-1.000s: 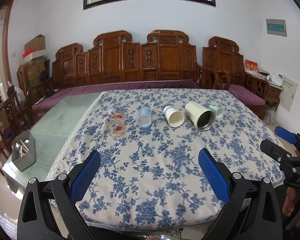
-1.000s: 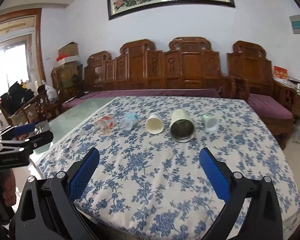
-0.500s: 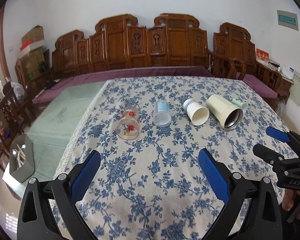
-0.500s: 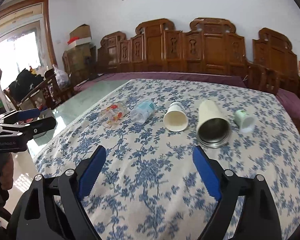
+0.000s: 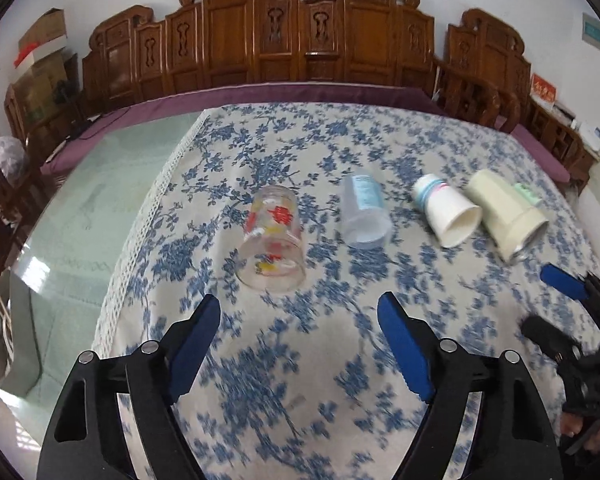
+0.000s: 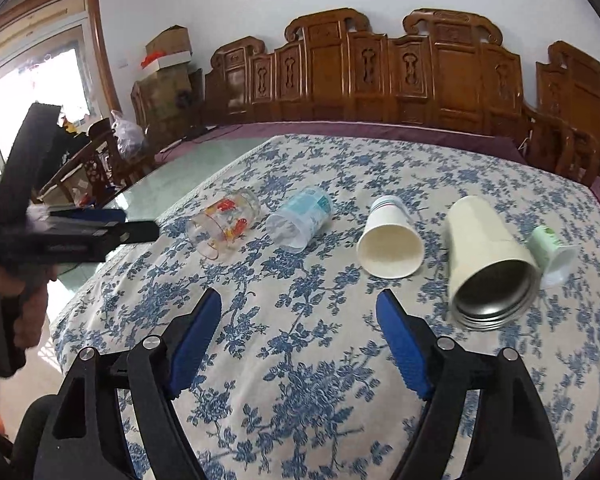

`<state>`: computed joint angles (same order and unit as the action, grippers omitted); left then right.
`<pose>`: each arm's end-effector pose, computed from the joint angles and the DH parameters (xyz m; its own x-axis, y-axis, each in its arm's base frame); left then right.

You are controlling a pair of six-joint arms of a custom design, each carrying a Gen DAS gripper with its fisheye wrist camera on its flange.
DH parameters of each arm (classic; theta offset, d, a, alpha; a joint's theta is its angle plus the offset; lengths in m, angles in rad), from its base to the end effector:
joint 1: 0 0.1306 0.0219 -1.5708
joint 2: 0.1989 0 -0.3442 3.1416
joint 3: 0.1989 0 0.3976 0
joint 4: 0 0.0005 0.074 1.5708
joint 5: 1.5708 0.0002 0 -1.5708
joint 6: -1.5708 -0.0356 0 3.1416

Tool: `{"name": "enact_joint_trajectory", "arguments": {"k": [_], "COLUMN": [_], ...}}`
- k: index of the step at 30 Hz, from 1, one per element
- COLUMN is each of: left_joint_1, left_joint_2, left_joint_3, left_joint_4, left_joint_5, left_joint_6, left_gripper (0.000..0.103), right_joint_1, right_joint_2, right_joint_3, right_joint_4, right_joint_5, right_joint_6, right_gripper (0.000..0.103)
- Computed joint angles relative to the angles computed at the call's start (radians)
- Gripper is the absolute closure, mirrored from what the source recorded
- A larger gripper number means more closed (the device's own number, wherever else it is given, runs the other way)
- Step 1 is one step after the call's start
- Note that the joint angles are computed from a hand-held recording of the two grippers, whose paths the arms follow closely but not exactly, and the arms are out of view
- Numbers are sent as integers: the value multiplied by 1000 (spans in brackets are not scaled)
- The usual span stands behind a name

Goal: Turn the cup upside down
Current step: 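Move the left gripper to the clear glass cup and grasp it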

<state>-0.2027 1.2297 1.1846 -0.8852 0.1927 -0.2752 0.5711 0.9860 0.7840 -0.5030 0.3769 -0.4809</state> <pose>0.4249 -0.0948 0.3659 -0.6717 0.4103 -0.6168 0.5115 0.8592 0.0146 0.3130 0.1849 0.3002 -0.6068 0.1214 -0.7856 0.0157 0.9899 0.1409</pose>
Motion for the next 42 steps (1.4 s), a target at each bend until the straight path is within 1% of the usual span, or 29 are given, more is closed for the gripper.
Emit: {"name": "enact_joint_trajectory", "arguments": {"k": [4, 7, 10, 12, 14, 15, 16, 17, 21, 24, 27, 29, 34, 38, 42], "left_joint_1": [-12, -29, -36, -42, -48, -52, -54, -59, -73, -82, -99, -104, -105, -104, -107], "left_joint_2": [111, 202, 302, 358, 395, 426, 443, 464, 544, 584, 621, 625, 612, 534, 445], "left_joint_3": [93, 174, 268, 322, 357, 388, 405, 428, 522, 570, 605, 603, 590, 511, 430], "left_joint_4": [-32, -60, -110, -138, -156, -177, -190, -201, -265, -300, -339, -336, -337, -289, -277], "left_joint_5": [-20, -60, -77, -94, -104, -111, -111, -129, -170, -204, -272, -294, -299, -286, -261], "left_joint_6": [-27, -40, -31, -24, -19, -15, -13, -14, -6, -5, -15, -22, -19, -16, -39], "left_gripper": [29, 31, 35, 36, 37, 39, 42, 44, 44, 45, 45, 46, 47, 47, 47], "right_joint_1": [-10, -19, -23, -24, -30, -32, -35, -38, -45, -48, -48, -43, -36, -34, -25], "right_joint_2": [30, 50, 62, 62, 55, 52, 50, 47, 33, 23, 20, 17, 5, -16, -49], "right_joint_3": [-8, -12, -19, -28, -38, -43, -46, -50, -66, -73, -73, -73, -75, -87, -98], "right_joint_4": [33, 45, 55, 57, 56, 55, 56, 56, 56, 55, 55, 54, 46, 30, 4], "right_joint_5": [-27, -50, -63, -68, -77, -80, -82, -85, -96, -99, -104, -101, -95, -80, -49], "right_joint_6": [7, 10, 19, 17, 11, 9, 9, 8, -1, -1, -2, -1, 6, 5, -3], "right_gripper": [21, 21, 21, 21, 21, 21, 21, 21, 21, 21, 21, 21, 21, 21, 21]}}
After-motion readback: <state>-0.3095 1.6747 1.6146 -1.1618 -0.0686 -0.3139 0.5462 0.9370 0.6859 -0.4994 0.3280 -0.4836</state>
